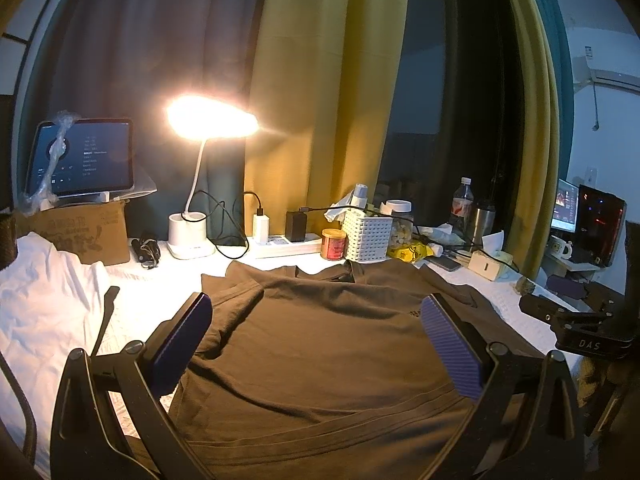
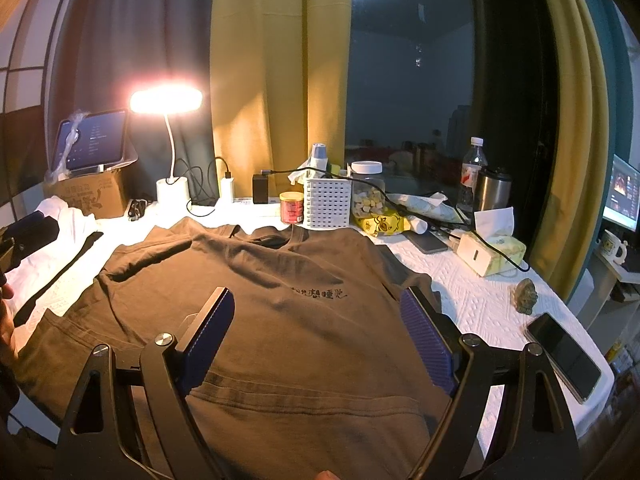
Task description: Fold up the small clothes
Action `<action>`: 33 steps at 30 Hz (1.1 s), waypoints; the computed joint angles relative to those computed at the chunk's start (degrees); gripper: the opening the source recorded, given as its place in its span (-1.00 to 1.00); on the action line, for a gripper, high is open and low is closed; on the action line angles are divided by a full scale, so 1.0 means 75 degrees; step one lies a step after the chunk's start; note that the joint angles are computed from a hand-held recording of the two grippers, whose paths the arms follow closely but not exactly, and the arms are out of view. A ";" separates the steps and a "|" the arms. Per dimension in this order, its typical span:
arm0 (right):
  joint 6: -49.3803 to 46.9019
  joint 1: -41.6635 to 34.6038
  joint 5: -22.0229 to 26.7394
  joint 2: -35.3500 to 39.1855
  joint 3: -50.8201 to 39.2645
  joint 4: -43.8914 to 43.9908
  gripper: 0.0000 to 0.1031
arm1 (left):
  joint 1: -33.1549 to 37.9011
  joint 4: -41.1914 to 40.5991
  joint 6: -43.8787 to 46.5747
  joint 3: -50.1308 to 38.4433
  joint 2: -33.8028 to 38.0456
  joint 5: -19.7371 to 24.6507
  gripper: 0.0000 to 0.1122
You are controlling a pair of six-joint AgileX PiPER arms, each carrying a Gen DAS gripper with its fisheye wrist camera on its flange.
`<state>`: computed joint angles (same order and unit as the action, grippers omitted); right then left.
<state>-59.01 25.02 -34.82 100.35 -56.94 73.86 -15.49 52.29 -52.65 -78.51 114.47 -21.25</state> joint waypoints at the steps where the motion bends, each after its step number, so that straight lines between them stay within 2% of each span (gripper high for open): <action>1: -0.0012 0.0009 0.0003 -0.0006 -0.0005 0.0023 0.69 | 0.0040 0.0103 -0.0087 -0.0015 0.0012 -0.0033 0.82; 16: 0.0037 0.0011 -0.0008 -0.0022 0.0049 -0.0012 0.70 | 0.0150 0.0396 -0.0373 0.0017 -0.0003 -0.0203 0.82; 33: 0.0018 -0.0004 0.0024 -0.0034 0.0050 0.0000 0.70 | 0.0145 0.0244 -0.0312 0.0114 -0.0081 -0.0251 0.82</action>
<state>-58.87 24.99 -34.64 100.10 -56.57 73.86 -14.41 54.12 -54.99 -77.65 113.86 -23.13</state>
